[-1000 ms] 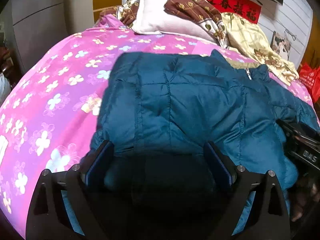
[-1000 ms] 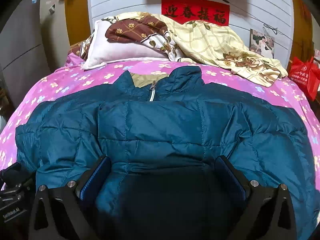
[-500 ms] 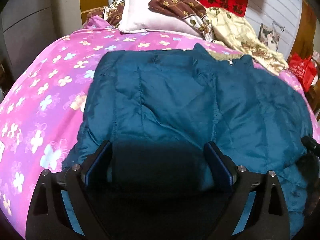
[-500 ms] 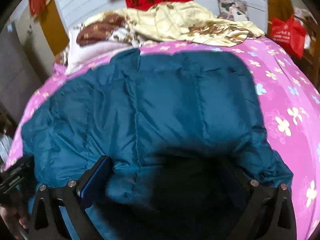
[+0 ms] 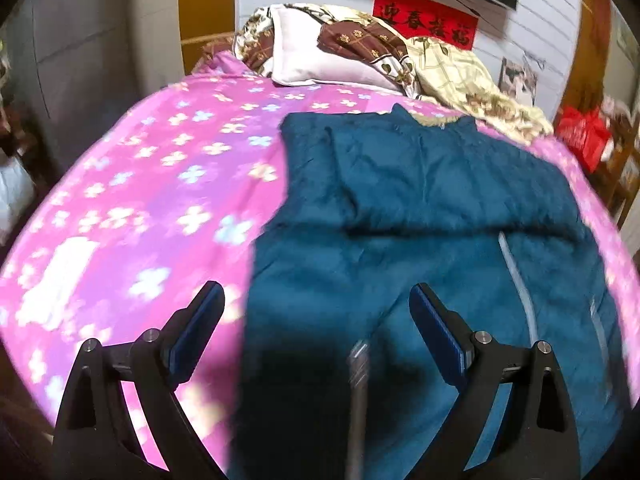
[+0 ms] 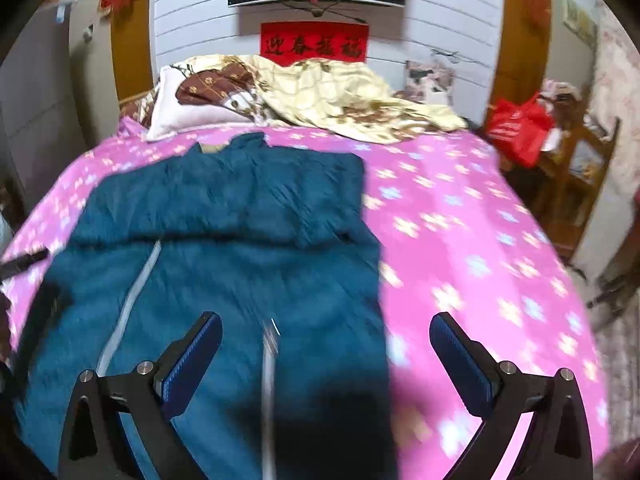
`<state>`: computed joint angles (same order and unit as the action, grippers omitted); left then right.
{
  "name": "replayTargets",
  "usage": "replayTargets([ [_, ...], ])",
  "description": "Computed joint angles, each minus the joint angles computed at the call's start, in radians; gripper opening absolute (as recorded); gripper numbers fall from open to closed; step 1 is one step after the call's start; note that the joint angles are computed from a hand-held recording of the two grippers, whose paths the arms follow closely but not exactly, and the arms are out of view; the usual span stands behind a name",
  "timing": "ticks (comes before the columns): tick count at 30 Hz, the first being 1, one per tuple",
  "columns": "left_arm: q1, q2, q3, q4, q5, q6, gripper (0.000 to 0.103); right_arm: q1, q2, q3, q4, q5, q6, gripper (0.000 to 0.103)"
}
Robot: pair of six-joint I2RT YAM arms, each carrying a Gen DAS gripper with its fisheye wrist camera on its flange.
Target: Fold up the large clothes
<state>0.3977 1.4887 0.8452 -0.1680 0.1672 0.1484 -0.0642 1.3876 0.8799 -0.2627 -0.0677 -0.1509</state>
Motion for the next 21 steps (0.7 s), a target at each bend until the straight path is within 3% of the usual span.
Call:
replayTargets([
  [4, 0.101, -0.15, -0.129, -0.039, 0.004, 0.147, 0.094, -0.089, -0.189, -0.191, -0.028, 0.013, -0.077, 0.103],
  [9, 0.276, -0.228, -0.196, -0.136, 0.12, 0.266, 0.094, -0.275, -0.298, -0.345, -0.074, -0.156, -0.164, 0.103],
  [12, 0.334, -0.234, -0.232, -0.142, 0.154, 0.292, 0.094, -0.362, -0.265, -0.394, -0.05, -0.221, -0.173, 0.103],
  [15, 0.327, -0.198, -0.282, -0.07, 0.121, 0.302, 0.094, -0.415, -0.179, -0.405, -0.018, -0.288, -0.163, 0.103],
  [21, 0.32, -0.21, -0.324, -0.017, 0.109, 0.271, 0.094, -0.429, -0.081, -0.419, 0.045, -0.349, -0.136, 0.103],
])
